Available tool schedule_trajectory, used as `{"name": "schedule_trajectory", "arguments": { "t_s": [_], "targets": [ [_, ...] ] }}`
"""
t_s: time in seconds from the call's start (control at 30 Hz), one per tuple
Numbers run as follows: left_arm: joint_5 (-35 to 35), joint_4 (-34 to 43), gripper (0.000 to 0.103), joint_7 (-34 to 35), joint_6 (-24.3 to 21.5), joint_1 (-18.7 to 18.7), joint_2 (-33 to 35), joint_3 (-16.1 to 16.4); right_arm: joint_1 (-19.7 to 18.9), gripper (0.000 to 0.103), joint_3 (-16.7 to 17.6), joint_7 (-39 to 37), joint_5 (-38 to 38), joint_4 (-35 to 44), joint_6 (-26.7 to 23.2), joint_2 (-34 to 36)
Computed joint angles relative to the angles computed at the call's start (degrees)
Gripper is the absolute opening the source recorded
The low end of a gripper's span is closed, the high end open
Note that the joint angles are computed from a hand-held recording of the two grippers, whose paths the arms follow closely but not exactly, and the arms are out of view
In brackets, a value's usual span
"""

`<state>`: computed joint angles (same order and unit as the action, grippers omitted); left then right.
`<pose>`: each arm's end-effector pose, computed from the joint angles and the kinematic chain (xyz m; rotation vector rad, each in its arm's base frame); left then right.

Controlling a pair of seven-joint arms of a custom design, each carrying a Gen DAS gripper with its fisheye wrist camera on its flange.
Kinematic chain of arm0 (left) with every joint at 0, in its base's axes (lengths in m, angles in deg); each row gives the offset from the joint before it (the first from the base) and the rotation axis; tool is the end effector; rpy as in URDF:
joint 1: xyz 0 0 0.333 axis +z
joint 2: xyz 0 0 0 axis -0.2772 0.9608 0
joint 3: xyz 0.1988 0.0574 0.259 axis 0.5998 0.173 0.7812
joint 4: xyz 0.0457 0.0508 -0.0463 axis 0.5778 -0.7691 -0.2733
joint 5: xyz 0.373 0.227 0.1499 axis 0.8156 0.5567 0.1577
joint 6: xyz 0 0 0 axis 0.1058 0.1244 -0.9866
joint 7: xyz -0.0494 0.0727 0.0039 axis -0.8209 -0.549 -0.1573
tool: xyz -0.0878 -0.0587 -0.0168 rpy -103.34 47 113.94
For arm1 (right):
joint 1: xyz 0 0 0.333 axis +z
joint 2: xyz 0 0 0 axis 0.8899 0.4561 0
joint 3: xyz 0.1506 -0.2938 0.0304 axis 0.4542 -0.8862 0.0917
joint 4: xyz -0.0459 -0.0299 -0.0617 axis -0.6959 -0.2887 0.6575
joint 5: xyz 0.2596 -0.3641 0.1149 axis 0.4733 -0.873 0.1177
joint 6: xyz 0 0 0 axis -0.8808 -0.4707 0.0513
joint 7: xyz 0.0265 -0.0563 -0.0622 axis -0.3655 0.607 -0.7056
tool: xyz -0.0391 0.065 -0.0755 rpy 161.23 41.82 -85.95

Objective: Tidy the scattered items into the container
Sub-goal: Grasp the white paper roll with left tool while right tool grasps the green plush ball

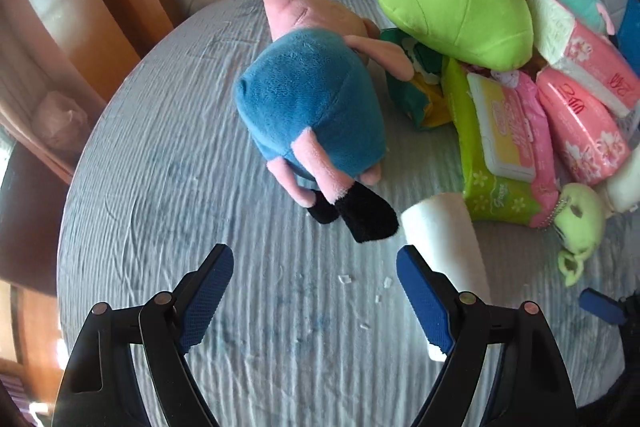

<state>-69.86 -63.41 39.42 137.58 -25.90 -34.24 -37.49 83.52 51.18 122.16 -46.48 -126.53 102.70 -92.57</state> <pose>0.6382 -0.2453 0.5006 -1.5040 2.3494 -0.4597 0.5190 0.3089 0.4795 -1.7183 2.1200 -0.2419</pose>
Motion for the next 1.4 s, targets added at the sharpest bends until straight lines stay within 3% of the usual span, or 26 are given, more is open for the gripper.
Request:
{"name": "schedule_trajectory", "arguments": {
  "t_s": [0.13, 0.27, 0.5, 0.73, 0.87, 0.93, 1.03, 1.17, 1.3, 1.4],
  "targets": [
    [-6.83, -0.75, 0.086, 2.87, -1.57, -0.57, -1.55, -1.01, -2.19, 0.103, 0.59, 5.99, -4.30, -3.21, -3.51, -5.42],
    [-4.57, 0.78, 0.086, 0.24, -4.04, -2.00, 0.72, -1.46, -4.68, 0.103, 0.58, 7.45, -7.32, -3.23, -5.49, -6.82],
    [-2.63, 3.03, 0.086, -2.19, -7.03, -3.09, 5.01, -1.93, -5.91, 0.103, -0.69, 5.55, -6.70, -0.71, -3.19, -3.60],
    [-1.98, 3.09, 0.085, -3.02, -5.33, -3.23, 5.63, -2.13, -5.40, 0.103, -1.97, 1.55, -2.55, 0.36, -1.91, -0.89],
    [-3.06, 4.05, 0.085, -2.51, -6.93, -3.21, 7.00, -2.39, -5.16, 0.103, -2.64, 0.37, -0.98, 1.26, -2.39, 1.39],
    [-2.82, 3.31, 0.091, -3.41, -5.42, -3.31, 6.93, -2.33, -4.87, 0.103, -3.15, -0.71, 0.90, 1.60, -3.47, 2.56],
    [-2.54, 3.75, 0.103, -5.43, -5.78, -3.31, 7.49, -2.07, -4.74, 0.103, -3.11, 0.91, -1.76, 0.86, -2.17, 2.61],
    [-2.53, 3.53, 0.103, -5.41, -5.46, -3.09, 7.40, -2.20, -4.53, 0.103, -2.72, 5.47, -5.27, 1.36, -2.89, 3.23],
    [-2.62, 0.39, 0.103, -5.08, -1.34, -2.87, 5.69, -2.27, -3.94, 0.103, -2.61, 7.32, -7.45, 1.98, -4.11, 3.85],
    [-3.05, -0.05, 0.103, -3.98, -0.85, -2.70, 5.39, -2.34, -3.42, 0.103, -2.53, 9.44, -9.67, 2.15, -4.60, 4.14]
  ]
}}
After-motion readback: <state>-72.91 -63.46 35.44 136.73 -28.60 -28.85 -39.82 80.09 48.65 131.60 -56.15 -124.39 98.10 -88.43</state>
